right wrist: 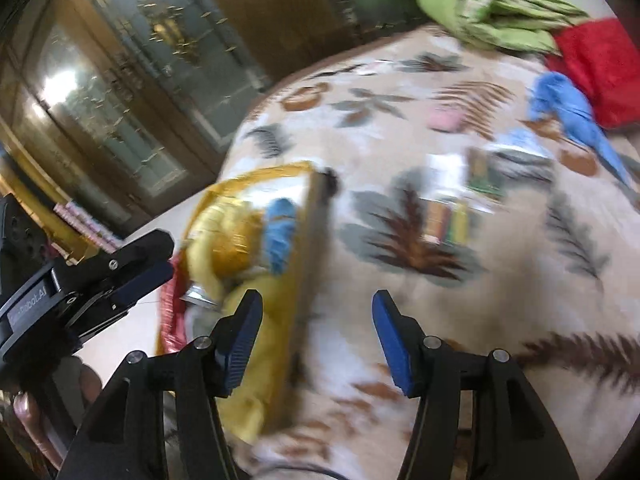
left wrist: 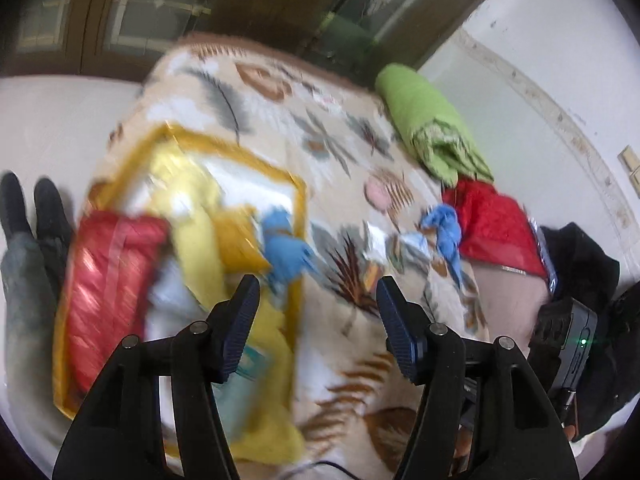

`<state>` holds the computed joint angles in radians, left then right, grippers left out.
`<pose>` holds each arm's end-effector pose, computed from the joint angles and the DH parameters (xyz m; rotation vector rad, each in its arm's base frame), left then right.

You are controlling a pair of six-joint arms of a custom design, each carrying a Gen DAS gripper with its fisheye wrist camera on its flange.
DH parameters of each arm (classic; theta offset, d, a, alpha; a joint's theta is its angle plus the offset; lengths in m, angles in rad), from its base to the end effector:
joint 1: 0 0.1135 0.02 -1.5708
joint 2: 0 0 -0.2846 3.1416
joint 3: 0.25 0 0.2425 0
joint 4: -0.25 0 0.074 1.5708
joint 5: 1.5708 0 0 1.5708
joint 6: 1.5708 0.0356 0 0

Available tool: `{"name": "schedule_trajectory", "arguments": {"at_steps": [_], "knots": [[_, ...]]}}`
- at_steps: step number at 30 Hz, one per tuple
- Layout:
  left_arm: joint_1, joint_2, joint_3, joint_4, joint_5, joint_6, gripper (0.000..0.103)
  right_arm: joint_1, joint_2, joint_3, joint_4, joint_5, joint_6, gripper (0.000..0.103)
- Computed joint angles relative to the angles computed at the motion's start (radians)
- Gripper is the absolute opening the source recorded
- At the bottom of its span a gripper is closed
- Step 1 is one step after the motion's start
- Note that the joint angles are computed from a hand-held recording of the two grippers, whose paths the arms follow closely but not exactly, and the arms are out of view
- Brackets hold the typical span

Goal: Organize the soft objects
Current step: 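Open left tool to drop towel in tray while right tool releases cracker packet, then grasp bag of coloured sticks with left tool while right tool grasps green-stick bag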

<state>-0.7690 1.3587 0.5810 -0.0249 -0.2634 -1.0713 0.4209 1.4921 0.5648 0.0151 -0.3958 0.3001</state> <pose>0.1824 -0.1636 0.1917 -0.4911 2.3665 -0.5825 0.2244 0.1155 0.1607 -0.3285 2.5359 0.7862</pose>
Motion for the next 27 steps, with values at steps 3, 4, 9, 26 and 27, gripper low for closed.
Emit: {"name": "schedule_trajectory", "arguments": {"at_steps": [3,4,9,26,27], "knots": [[-0.033,0.091,0.079,-0.023,0.043,0.001,0.061,-0.107,-0.015,-0.022,-0.041,-0.039,-0.039,0.058],[-0.044,0.121,0.113,-0.044,0.04,0.008,0.061,-0.153,-0.008,-0.023,-0.059,-0.073,-0.064,0.058],[-0.064,0.246,0.247,-0.106,0.063,0.043,0.061,-0.289,0.024,-0.03,-0.082,-0.13,-0.139,0.058],[0.042,0.823,0.767,-0.185,0.202,0.197,0.06,-0.473,0.205,0.08,-0.153,-0.194,-0.265,0.057],[0.046,0.852,0.798,-0.198,0.209,0.198,0.055,-0.478,0.211,0.082,-0.151,-0.191,-0.268,0.057]]}}
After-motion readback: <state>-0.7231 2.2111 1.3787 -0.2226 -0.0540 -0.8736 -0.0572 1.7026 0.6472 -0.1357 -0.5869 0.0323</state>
